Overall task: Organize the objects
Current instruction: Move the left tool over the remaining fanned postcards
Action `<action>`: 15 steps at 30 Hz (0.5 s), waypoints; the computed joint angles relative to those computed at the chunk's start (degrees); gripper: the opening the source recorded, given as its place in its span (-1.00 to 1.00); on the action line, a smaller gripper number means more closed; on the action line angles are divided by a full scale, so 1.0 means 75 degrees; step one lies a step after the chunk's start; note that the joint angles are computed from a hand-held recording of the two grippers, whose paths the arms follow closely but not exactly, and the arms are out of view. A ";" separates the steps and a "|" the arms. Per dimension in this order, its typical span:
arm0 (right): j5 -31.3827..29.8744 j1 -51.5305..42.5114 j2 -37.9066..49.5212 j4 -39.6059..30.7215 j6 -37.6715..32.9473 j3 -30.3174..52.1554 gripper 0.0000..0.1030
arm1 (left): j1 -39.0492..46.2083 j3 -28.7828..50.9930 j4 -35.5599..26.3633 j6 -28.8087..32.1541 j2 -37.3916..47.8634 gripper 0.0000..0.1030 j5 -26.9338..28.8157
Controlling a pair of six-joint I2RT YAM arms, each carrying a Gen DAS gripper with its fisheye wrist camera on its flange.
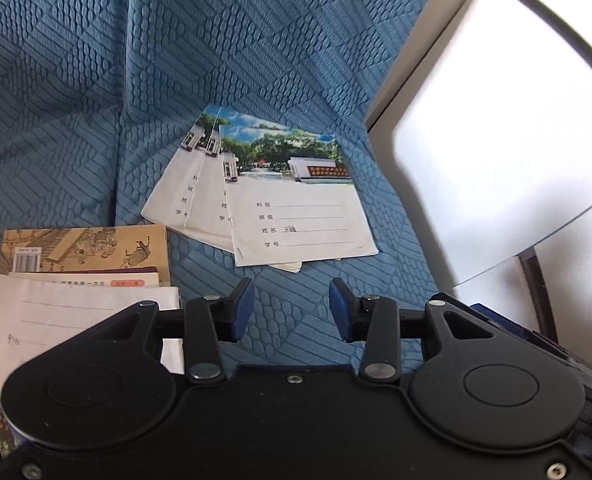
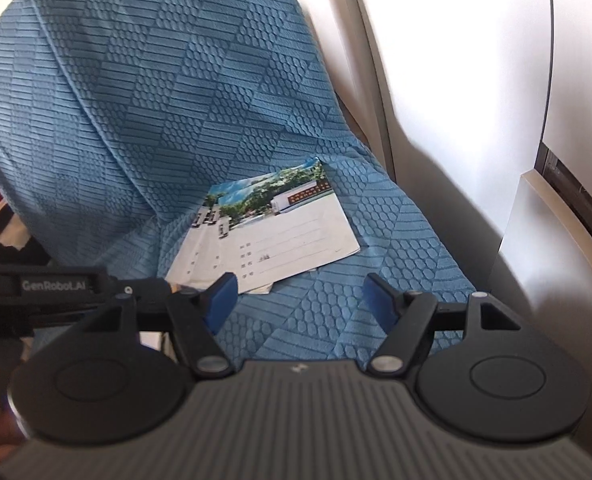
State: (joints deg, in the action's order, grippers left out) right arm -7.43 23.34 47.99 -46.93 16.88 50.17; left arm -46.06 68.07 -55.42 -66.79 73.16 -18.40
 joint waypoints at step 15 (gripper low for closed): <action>-0.0225 -0.0136 0.1930 0.1389 0.0203 0.0130 0.38 | 0.2035 -0.0635 0.1674 0.1409 0.1357 -0.11 0.1922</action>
